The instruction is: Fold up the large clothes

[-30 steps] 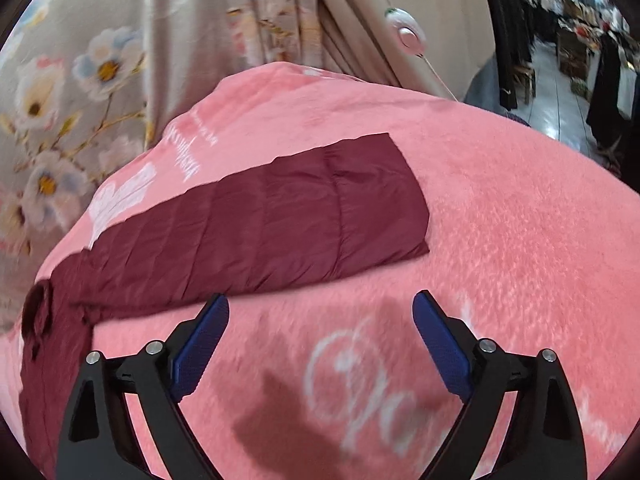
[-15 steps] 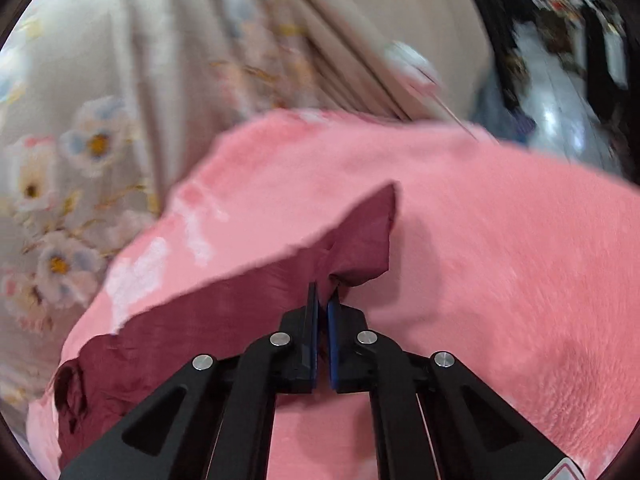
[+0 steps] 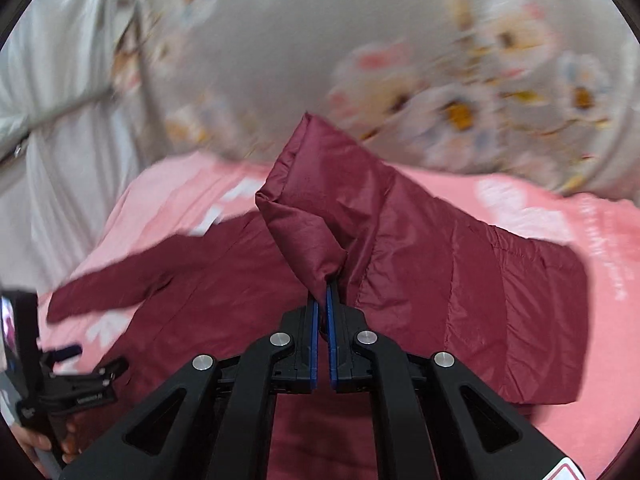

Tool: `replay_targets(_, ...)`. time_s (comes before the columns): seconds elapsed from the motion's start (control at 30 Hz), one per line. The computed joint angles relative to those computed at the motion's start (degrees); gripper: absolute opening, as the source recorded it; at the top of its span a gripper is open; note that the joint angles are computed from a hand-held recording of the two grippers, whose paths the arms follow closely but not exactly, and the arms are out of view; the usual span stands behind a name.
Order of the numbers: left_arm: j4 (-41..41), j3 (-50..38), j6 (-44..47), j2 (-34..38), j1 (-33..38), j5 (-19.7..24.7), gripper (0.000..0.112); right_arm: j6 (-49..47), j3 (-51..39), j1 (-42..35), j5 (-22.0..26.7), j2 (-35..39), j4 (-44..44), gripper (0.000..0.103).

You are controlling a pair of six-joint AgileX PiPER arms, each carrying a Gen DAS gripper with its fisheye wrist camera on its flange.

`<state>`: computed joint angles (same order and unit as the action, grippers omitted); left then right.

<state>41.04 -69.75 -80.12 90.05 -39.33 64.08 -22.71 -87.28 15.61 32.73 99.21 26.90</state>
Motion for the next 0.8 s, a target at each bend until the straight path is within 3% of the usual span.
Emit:
replay_targets(0.17,-4.6,4.0,4.0,-3.7,5.9,-9.2,0.098,5.3,-2.6,9.1,1.8,8.0,-5.3,0.007)
replay_targets(0.33,-12.2,3.9,10.3,-4.2,11.2,-17.1,0.098,10.0,-3.6,14.6,4.7,10.8,-12.1,0.021)
replay_targets(0.37,-13.8,3.7,11.3,-4.2,12.0,-18.3,0.098,8.3,-3.2,14.3,4.9,10.2,-9.9,0.031)
replay_targets(0.4,-16.1,3.5,13.0,-4.3,13.1,-20.0,0.098,5.3,-1.1,13.2,5.0,7.8,-5.3,0.042)
replay_targets(0.5,-24.8,2.1,18.7,-3.4,15.9,-23.7,0.098,-0.2,6.6,9.5,2.4,0.1,2.9,0.054)
replay_targets(0.63,-41.2,-0.7,30.4,0.5,18.6,-27.0,0.098,-1.3,13.9,0.9,1.7,-7.6,5.8,0.056)
replay_targets(0.7,-50.7,-1.5,36.6,2.6,19.3,-29.2,0.098,-0.7,16.0,-5.4,2.8,-9.0,6.7,0.056)
replay_targets(0.8,-60.3,-4.9,43.7,7.1,19.4,-28.5,0.098,-2.8,17.2,-15.9,6.2,-8.3,13.4,0.057)
